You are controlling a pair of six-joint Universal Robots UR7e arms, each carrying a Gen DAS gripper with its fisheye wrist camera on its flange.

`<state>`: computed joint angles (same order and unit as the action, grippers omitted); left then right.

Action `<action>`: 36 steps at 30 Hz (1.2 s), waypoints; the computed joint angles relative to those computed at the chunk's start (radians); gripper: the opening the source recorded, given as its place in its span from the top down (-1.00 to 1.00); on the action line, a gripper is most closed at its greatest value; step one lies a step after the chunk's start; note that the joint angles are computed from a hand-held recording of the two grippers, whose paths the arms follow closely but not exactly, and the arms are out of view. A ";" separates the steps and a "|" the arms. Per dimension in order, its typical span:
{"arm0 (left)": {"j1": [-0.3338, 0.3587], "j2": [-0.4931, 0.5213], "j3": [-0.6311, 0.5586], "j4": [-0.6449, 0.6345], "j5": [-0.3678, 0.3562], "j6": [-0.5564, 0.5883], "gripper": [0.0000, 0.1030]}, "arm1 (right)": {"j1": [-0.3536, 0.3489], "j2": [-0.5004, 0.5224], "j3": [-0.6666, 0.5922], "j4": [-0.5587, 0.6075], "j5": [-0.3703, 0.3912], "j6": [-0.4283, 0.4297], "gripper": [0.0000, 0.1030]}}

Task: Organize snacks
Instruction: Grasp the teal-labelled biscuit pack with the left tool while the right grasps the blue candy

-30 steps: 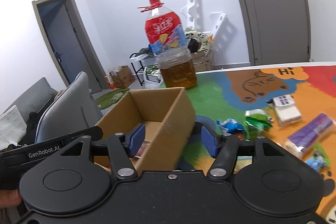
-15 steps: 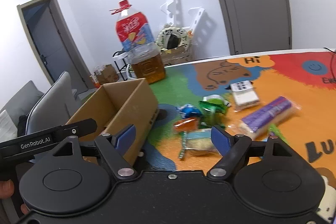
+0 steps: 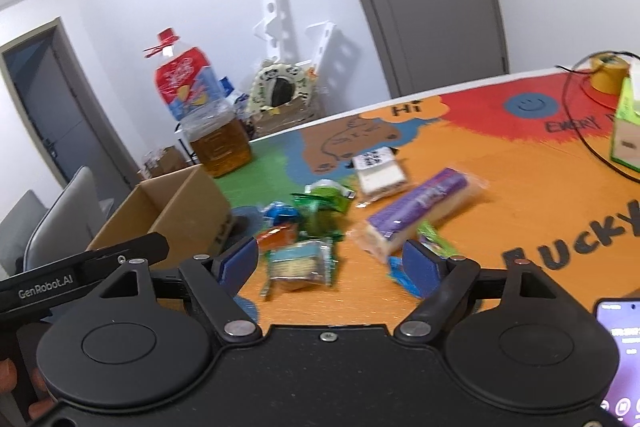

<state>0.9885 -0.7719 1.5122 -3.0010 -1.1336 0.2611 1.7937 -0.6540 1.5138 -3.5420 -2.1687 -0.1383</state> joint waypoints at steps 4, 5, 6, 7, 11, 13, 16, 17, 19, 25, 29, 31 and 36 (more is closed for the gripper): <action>-0.007 0.021 -0.005 -0.001 0.001 0.006 -0.80 | -0.020 -0.008 0.020 -0.012 0.003 0.023 -0.43; -0.008 0.027 -0.009 0.000 0.002 0.004 -0.80 | -0.024 -0.008 0.021 -0.014 0.003 0.026 -0.40; -0.009 0.033 -0.013 0.001 0.002 0.003 -0.80 | -0.029 -0.008 0.023 -0.015 0.005 0.030 -0.36; -0.010 0.040 -0.016 -0.001 0.004 0.004 -0.80 | -0.035 -0.009 0.028 -0.019 0.009 0.036 -0.34; -0.013 0.069 -0.028 -0.020 0.017 0.019 -0.79 | -0.056 -0.007 0.032 -0.023 0.024 0.052 -0.27; -0.014 0.087 -0.039 -0.023 0.027 0.020 -0.79 | -0.064 -0.002 0.030 -0.022 0.030 0.055 -0.24; -0.012 0.107 -0.056 -0.010 0.027 0.014 -0.77 | -0.078 0.004 0.026 -0.013 0.046 0.056 -0.19; -0.011 0.113 -0.061 -0.005 0.027 0.016 -0.76 | -0.082 0.006 0.024 -0.011 0.050 0.057 -0.18; -0.011 0.129 -0.073 -0.004 0.032 0.022 -0.76 | -0.091 0.010 0.019 -0.011 0.060 0.061 -0.18; -0.008 0.175 -0.116 0.018 0.048 0.027 -0.76 | -0.110 0.019 0.001 0.000 0.066 0.067 -0.16; -0.002 0.206 -0.145 0.024 0.062 0.032 -0.75 | -0.120 0.025 -0.012 0.017 0.078 0.066 -0.08; 0.003 0.223 -0.164 0.032 0.071 0.028 -0.75 | -0.122 0.029 -0.019 0.024 0.083 0.066 -0.07; 0.012 0.252 -0.199 0.047 0.087 0.018 -0.75 | -0.128 0.042 -0.040 0.028 0.078 0.051 -0.04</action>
<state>1.0004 -0.5195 1.3127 -2.9541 -1.0471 0.2795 1.6661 -0.6118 1.4740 -3.5143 -2.0908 -0.0870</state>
